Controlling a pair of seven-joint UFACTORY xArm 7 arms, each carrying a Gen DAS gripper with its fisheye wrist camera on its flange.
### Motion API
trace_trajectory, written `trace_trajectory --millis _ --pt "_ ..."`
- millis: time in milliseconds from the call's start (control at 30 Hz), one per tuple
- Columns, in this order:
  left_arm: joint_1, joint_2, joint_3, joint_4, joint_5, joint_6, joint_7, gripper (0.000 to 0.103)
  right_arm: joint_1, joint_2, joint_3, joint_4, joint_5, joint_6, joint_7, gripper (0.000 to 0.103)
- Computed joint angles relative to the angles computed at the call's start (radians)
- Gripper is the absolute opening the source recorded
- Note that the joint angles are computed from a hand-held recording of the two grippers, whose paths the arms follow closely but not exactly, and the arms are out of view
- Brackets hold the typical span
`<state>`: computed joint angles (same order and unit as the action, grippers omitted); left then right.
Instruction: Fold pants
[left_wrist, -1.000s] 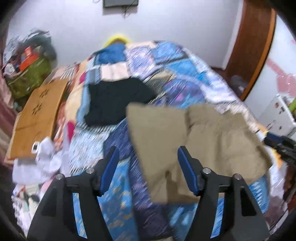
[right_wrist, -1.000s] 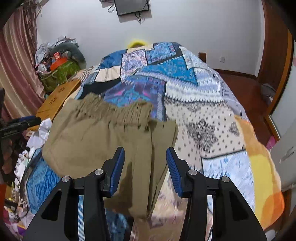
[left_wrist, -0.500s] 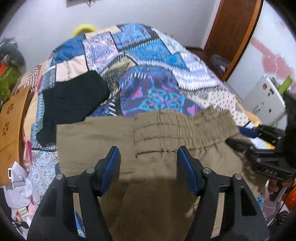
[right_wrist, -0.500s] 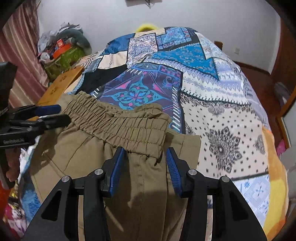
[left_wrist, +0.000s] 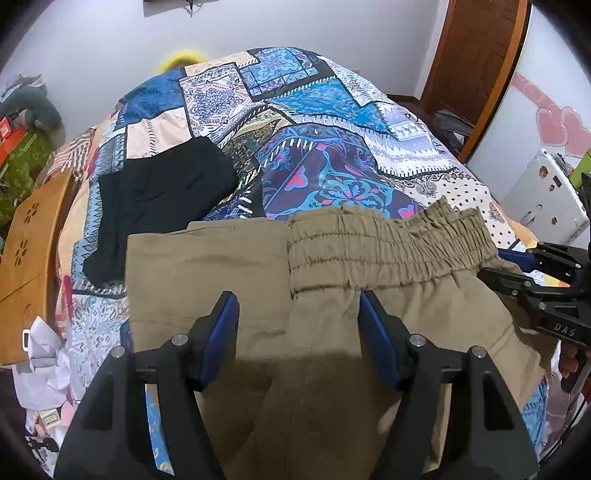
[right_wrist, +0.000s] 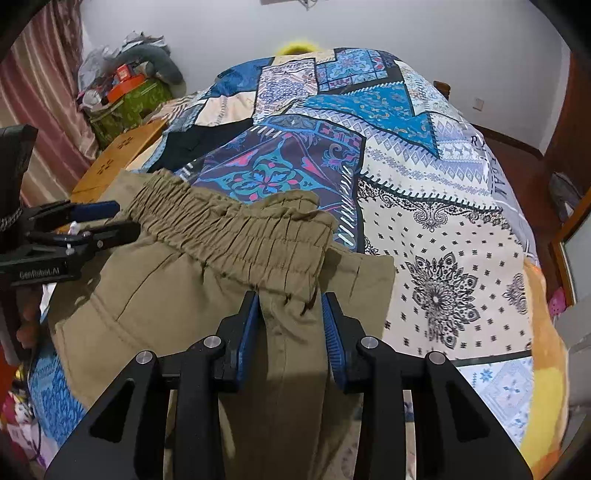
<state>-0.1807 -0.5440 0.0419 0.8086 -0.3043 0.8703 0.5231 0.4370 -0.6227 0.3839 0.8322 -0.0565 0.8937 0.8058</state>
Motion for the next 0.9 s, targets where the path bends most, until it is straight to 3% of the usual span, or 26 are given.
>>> trace_trajectory --millis 167,267,333,433,633,900 --pt "0.009 -0.047 0.042 0.019 -0.029 0.059 0.017 0.069 0.003 -0.077 0.030 0.001 -0.019 0.059 0.020 0.037" --pt "0.034 -0.062 0.065 0.032 -0.035 0.063 0.019 0.075 -0.008 -0.115 0.053 0.008 -0.035 0.085 0.040 0.050" --pt "0.055 -0.065 0.082 0.036 -0.036 0.061 0.020 0.086 -0.020 -0.142 0.073 0.008 -0.048 0.095 0.062 0.069" --pt "0.085 -0.046 0.103 0.038 -0.030 0.078 0.021 0.088 -0.045 -0.183 0.104 -0.009 -0.059 0.103 0.124 0.082" --pt "0.152 0.040 0.098 0.028 0.001 0.126 -0.012 0.088 -0.012 -0.185 0.060 -0.085 0.020 0.073 0.167 0.082" --pt "0.137 0.077 0.087 0.032 -0.068 0.119 0.033 0.088 0.050 -0.190 -0.043 -0.215 0.162 -0.118 0.173 0.083"
